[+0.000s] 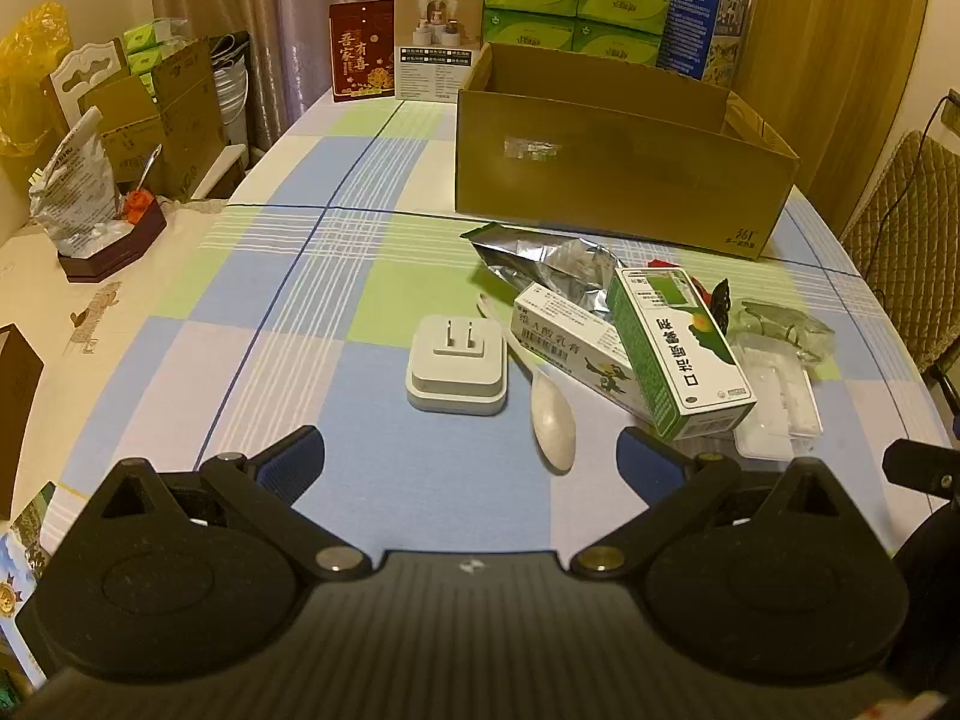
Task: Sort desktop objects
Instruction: 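Reach the right gripper toward the clear plastic tray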
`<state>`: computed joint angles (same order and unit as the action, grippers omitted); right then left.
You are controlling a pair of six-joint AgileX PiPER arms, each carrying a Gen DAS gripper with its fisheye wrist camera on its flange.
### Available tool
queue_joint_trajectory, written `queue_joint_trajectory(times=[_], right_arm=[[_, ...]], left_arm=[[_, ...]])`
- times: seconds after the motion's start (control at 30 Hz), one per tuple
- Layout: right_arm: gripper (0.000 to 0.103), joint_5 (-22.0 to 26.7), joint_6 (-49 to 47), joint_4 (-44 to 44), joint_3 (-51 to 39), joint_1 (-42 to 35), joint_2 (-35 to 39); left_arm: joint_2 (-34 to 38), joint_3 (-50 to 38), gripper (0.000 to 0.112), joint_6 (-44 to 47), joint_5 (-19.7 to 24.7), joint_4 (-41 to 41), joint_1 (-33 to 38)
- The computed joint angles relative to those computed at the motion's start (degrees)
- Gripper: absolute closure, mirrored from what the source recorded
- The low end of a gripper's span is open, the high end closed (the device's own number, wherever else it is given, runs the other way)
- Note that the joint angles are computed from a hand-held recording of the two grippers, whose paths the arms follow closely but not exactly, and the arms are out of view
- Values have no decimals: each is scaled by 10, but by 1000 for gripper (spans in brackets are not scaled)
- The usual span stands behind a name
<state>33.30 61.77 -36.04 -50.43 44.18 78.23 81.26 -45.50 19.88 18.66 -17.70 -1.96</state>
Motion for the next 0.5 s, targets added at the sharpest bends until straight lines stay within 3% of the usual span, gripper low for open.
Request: queue_joint_trajectory(times=[0.5], right_arm=[[2, -1, 2, -2, 1, 0, 0]], left_arm=[[-1, 5, 10, -11, -9, 15, -1]])
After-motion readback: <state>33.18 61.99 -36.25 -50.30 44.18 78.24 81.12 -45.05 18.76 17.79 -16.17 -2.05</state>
